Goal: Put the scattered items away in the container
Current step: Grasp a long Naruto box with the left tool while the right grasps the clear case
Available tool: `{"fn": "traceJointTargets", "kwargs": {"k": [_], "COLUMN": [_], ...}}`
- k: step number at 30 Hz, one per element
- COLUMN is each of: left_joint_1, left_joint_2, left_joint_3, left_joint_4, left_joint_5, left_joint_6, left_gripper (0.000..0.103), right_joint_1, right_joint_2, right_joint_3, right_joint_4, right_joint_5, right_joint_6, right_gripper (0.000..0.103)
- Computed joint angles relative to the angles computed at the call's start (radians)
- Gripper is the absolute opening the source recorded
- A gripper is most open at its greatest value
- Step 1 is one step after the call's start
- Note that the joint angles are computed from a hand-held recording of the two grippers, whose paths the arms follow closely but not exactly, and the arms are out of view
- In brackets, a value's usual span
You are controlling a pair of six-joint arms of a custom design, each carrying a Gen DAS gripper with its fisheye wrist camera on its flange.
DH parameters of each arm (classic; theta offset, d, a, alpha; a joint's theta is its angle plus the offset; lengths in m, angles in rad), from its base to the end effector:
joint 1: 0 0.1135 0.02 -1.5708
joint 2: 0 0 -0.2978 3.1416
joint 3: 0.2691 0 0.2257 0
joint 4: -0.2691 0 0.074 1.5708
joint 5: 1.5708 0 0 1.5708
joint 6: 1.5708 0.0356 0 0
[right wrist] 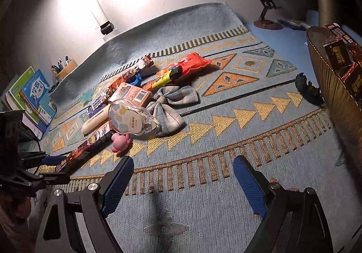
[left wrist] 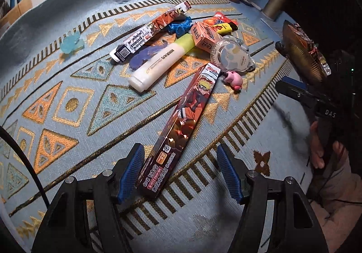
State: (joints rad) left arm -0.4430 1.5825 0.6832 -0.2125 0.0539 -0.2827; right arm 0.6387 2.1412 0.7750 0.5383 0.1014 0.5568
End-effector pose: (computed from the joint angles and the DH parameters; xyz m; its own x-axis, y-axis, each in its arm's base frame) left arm 0.2290 -0.1108 0.1801 -0.9032 0.1202 -0.4120 0.2058 0.9637 -0.1700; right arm 0.2894 0.2104 0.0827 -0.7864 0.0709 -0.6137 -0.1443 0.9448 0.2942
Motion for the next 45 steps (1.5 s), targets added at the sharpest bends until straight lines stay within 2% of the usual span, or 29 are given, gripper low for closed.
{"fn": "traceJointTargets", "kwargs": {"k": [2, 5, 7, 8, 9, 11, 12, 16, 18, 20, 23, 25, 28, 30, 32, 33, 34, 38, 45], "left_joint_1": [-0.032, -0.065, -0.107, -0.117, -0.125, -0.138, -0.135, -0.126, -0.123, -0.105, -0.12, -0.149, -0.138, -0.115, -0.095, -0.092, -0.088, -0.102, -0.136], "left_joint_2": [0.041, 0.087, 0.107, 0.102, 0.099, 0.085, 0.065, -0.058, -0.102, -0.122, -0.104, -0.094, -0.097, -0.109, -0.117, -0.123, -0.124, -0.127, -0.121], "left_joint_3": [0.022, 0.037, 0.049, 0.044, 0.041, 0.021, -0.004, -0.174, -0.239, -0.302, -0.291, -0.275, -0.292, -0.315, -0.331, -0.34, -0.343, -0.331, -0.303], "left_joint_4": [0.033, 0.091, 0.101, 0.118, 0.124, 0.138, 0.157, 0.291, 0.33, 0.415, 0.416, 0.392, 0.428, 0.459, 0.481, 0.489, 0.496, 0.473, 0.43], "left_joint_5": [-0.075, -0.136, -0.199, -0.188, -0.195, -0.223, -0.222, -0.238, -0.274, -0.263, -0.312, -0.352, -0.324, -0.288, -0.257, -0.249, -0.243, -0.26, -0.305], "left_joint_6": [0.002, 0.005, 0.017, 0.013, -0.005, -0.056, -0.093, -0.273, -0.339, -0.378, -0.396, -0.4, -0.406, -0.406, -0.406, -0.413, -0.414, -0.41, -0.406], "left_gripper": [0.064, 0.064, 0.058, 0.041, 0.029, 0.018, 0.017, 0.016, 0.016, 0.016, 0.016, 0.016, 0.016, 0.016, 0.016, 0.016, 0.016, 0.016, 0.016], "right_joint_1": [0.001, 0.007, 0.011, 0.011, 0.011, 0.011, 0.011, 0.011, 0.019, 0.043, 0.086, 0.09, 0.096, 0.102, 0.113, 0.126, 0.135, 0.149, 0.122], "right_joint_2": [0.002, 0.005, 0.006, 0.006, 0.006, 0.006, 0.006, 0.003, -0.003, -0.012, 0.014, 0.06, 0.15, 0.208, 0.251, 0.255, 0.257, 0.21, -0.01], "right_joint_3": [0.003, 0.009, 0.012, 0.012, 0.01, 0.008, 0.006, 0.0, 0.014, 0.065, 0.235, 0.345, 0.495, 0.593, 0.66, 0.657, 0.66, 0.593, 0.233], "right_joint_4": [-0.002, -0.01, -0.016, -0.017, -0.014, -0.01, -0.007, 0.009, 0.0, -0.046, -0.21, -0.276, -0.372, -0.462, -0.528, -0.516, -0.521, -0.496, -0.274], "right_joint_5": [-0.001, 0.008, 0.013, 0.014, 0.013, 0.012, 0.012, -0.002, -0.002, 0.032, 0.134, 0.124, 0.144, 0.149, 0.164, 0.201, 0.215, 0.216, 0.108], "right_joint_6": [-0.001, -0.007, -0.011, -0.012, -0.012, -0.01, -0.009, -0.017, -0.039, -0.089, -0.21, -0.294, -0.366, -0.4, -0.418, -0.434, -0.446, -0.406, -0.211], "right_gripper": [0.09, 0.091, 0.092, 0.092, 0.092, 0.092, 0.092, 0.092, 0.092, 0.092, 0.092, 0.092, 0.092, 0.08, 0.076, 0.064, 0.059, 0.059, 0.059]}}
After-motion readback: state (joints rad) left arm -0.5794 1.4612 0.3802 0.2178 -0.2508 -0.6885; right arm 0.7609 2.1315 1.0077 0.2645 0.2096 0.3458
